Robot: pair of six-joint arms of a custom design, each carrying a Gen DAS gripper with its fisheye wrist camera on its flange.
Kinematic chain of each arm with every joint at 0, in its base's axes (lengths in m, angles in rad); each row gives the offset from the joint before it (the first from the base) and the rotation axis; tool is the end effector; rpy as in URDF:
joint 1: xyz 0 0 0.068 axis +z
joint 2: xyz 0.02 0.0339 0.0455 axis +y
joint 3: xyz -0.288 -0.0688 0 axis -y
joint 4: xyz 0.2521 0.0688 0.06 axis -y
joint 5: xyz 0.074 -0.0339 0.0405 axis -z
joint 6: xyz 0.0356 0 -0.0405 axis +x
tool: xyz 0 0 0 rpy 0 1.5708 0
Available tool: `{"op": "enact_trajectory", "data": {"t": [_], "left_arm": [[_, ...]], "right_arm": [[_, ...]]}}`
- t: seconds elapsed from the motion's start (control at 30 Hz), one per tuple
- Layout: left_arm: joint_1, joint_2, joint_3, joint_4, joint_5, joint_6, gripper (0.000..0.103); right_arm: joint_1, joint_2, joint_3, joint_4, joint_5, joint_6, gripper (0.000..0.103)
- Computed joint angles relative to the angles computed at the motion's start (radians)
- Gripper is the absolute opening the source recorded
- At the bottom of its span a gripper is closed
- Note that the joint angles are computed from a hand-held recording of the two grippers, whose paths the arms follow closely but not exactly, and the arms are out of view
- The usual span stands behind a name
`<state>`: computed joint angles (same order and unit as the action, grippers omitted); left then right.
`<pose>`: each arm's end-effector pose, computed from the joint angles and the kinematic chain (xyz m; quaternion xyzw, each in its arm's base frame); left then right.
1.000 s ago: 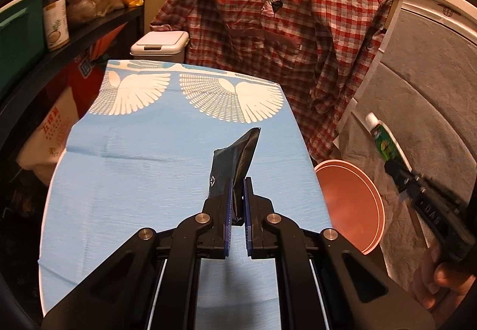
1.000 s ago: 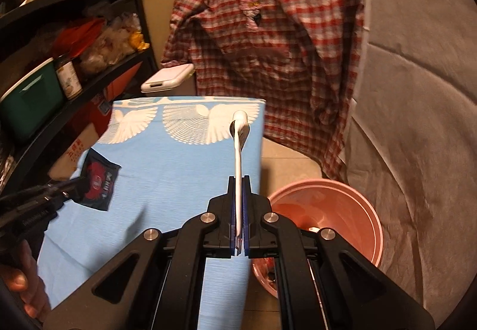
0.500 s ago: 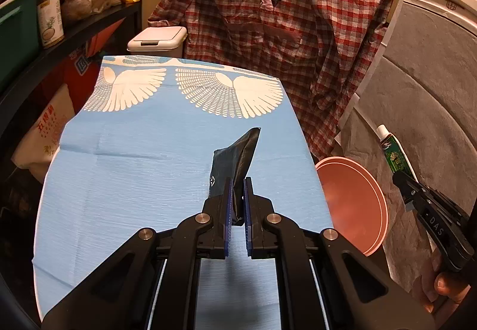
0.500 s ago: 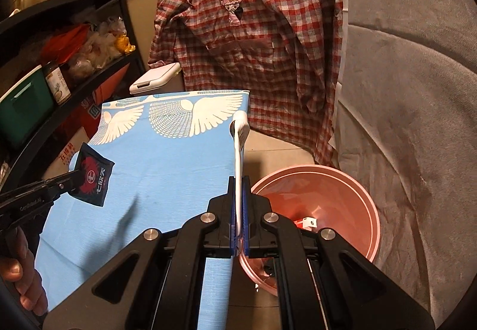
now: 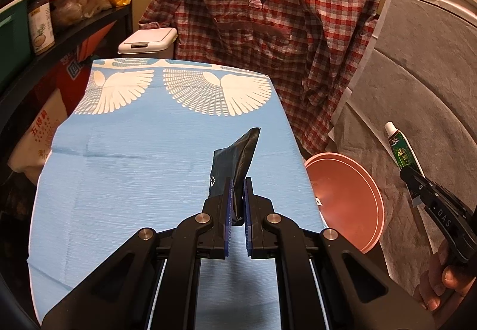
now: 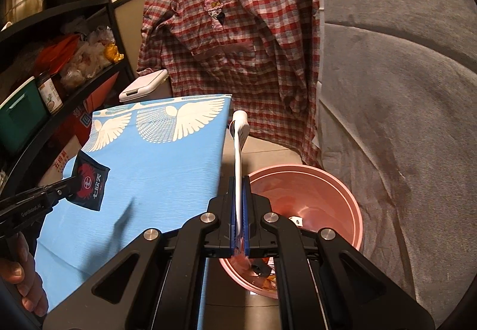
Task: Collect trash
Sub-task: 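Lift the tube and sachet and carry both over the pink bin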
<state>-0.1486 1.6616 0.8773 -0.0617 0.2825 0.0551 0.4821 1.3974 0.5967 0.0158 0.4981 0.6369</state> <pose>0.3335 -0.0600 0.1837 0.1438 0.9159 -0.1479 0.3444 0.2412 0.1070 0.1836 0.1633 0.8853 0.0040 0.4354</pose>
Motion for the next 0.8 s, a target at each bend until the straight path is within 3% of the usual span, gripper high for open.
{"op": "enact_trajectory", "data": {"t": [0.8], "left_arm": [[-0.124,0.048,-0.014,0.058,-0.041,-0.022,0.007]], "right_arm": [[-0.093,-0.068,-0.085,0.014,-0.033,-0.030,0.004]]}}
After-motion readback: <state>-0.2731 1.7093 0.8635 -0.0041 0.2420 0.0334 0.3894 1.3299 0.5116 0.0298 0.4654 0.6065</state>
